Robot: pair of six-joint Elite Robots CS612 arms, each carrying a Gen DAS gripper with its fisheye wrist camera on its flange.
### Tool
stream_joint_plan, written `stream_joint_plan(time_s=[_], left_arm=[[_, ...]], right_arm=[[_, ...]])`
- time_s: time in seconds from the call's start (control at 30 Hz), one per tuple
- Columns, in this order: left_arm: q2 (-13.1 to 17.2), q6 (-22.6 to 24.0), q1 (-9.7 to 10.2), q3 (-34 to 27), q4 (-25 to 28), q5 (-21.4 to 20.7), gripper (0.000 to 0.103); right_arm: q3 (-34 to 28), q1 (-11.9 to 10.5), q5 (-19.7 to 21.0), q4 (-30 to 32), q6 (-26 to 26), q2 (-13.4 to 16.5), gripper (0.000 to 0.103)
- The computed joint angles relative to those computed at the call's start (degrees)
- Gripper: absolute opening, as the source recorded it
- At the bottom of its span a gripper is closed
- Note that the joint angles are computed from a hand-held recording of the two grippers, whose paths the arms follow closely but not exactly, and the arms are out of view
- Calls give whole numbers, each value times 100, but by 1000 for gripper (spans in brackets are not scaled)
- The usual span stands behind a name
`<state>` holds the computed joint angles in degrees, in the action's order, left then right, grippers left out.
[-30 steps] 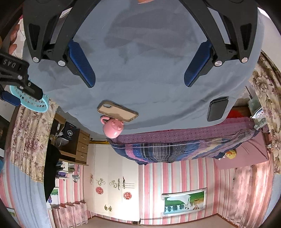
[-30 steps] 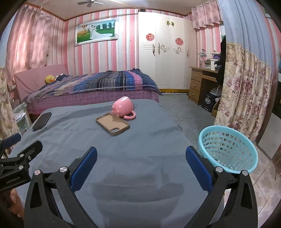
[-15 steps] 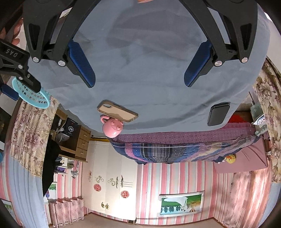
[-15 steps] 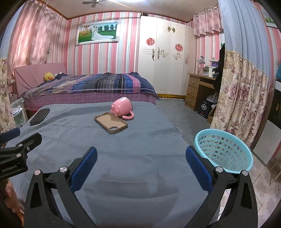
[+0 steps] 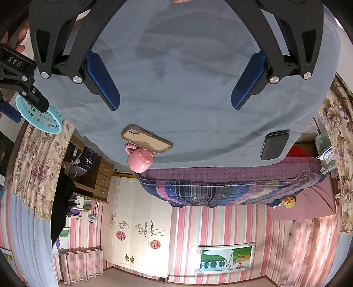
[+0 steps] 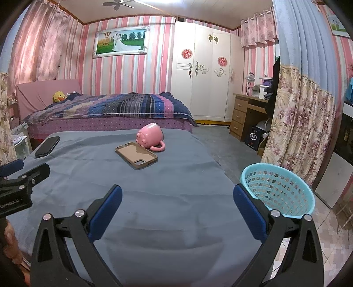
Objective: Collect trash
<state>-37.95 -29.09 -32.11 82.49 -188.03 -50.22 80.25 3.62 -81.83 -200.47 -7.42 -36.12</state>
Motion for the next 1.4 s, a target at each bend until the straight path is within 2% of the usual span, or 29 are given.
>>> stream_joint_plan(time_s=[0.2, 0.43, 1.4], left_arm=[[22, 177, -28, -17, -8, 93, 98], [-9, 91, -25, 17, 25, 87, 98], [-27, 291, -45, 56, -75, 208, 98]], right_arm=[[4, 6, -27, 49, -8, -3, 98], [0, 11, -63, 92, -17, -5, 98], [4, 22, -87, 53, -16, -2, 98]])
